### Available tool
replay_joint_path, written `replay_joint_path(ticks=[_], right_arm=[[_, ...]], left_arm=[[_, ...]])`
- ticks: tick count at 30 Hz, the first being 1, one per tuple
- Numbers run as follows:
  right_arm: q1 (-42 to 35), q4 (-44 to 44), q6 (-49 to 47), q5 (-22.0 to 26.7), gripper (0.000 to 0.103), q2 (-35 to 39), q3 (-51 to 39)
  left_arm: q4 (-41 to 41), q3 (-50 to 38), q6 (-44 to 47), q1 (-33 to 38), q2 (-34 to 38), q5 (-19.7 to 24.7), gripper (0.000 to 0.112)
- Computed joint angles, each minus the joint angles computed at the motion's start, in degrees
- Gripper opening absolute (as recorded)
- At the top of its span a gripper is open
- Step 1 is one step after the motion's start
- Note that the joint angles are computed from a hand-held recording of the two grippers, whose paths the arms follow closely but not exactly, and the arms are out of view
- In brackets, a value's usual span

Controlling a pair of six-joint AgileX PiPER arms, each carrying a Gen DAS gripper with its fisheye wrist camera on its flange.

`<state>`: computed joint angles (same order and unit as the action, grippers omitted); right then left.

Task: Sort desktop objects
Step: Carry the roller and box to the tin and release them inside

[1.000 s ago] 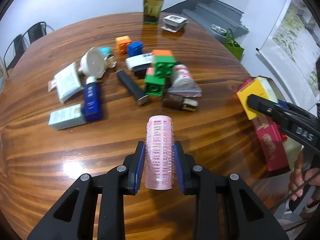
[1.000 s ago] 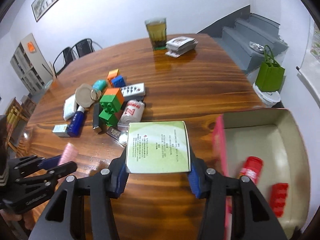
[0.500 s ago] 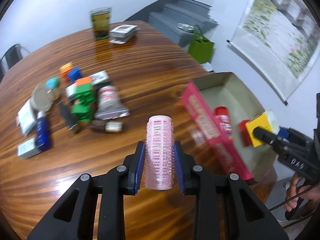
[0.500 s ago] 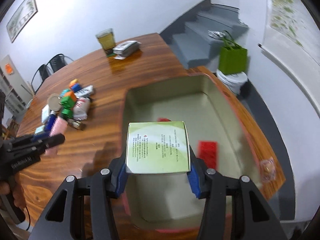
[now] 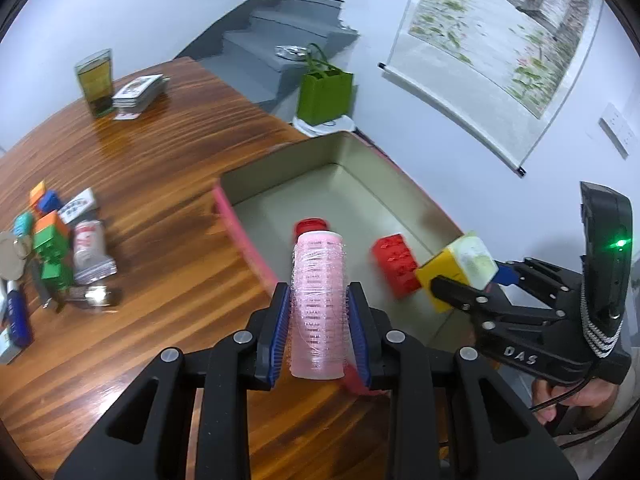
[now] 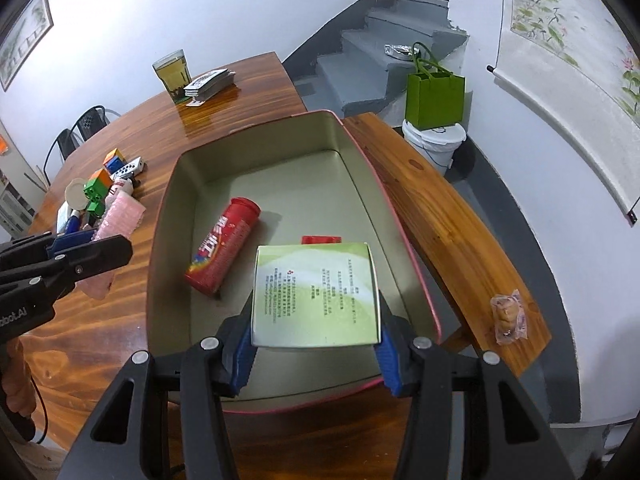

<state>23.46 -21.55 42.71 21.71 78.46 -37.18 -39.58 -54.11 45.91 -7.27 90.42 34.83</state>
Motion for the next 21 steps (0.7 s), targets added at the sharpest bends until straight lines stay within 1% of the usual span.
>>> replay_joint_path(ticks=[2,3,4,6,7,8,10,14,21], right_arm=[[-1.1,0.6,-1.5,-0.3,0.057,-0.4,0.5],[-1.5,0.3,-1.5,-0.3,0.060,-0.5,0.5],[-1.8,0.1,-1.6,-0.1,0.067,-0.6,0.6],[-2.3,-0.7,-1.0,-0.1,0.076,-1.0,0.8],[-2.4,-1.1,-0.7,-0.1,0.078,-1.3,0.9],[-2.6,-1.2,-0.8,-0.3,0.078,-1.6,1.0],[-2.4,-3.0,0.9,0.1,0.078,-1.8,0.9],[-2.1,-5.0,3.4,0.1,0.078,-1.8,0.6],[0.7,-7.8,7.7,0.1,0.078,-0.8,-1.0]], left_arm=[[-0.9,-0.3,0.5,-0.8,0.6,0.4,0.031],[-1.6,-0.3,0.9,-1.1,0.7,0.7,0.031],[-2.8,-0.6,1.8,-1.4,1.0,1.4,0.032],[-3.1,-1.1,1.6,-2.3,1.6,1.7,0.045],[-2.6,-1.2,1.0,-2.8,1.7,1.5,0.060],[-2.7,-1.0,0.8,-3.2,1.5,1.1,0.065],[-4.2,-0.9,2.2,-2.9,1.4,1.6,0.065],[-2.9,-1.1,0.4,-2.8,1.8,0.6,0.065],[-2.1,0.2,0.3,1.3,0.9,1.2,0.065]])
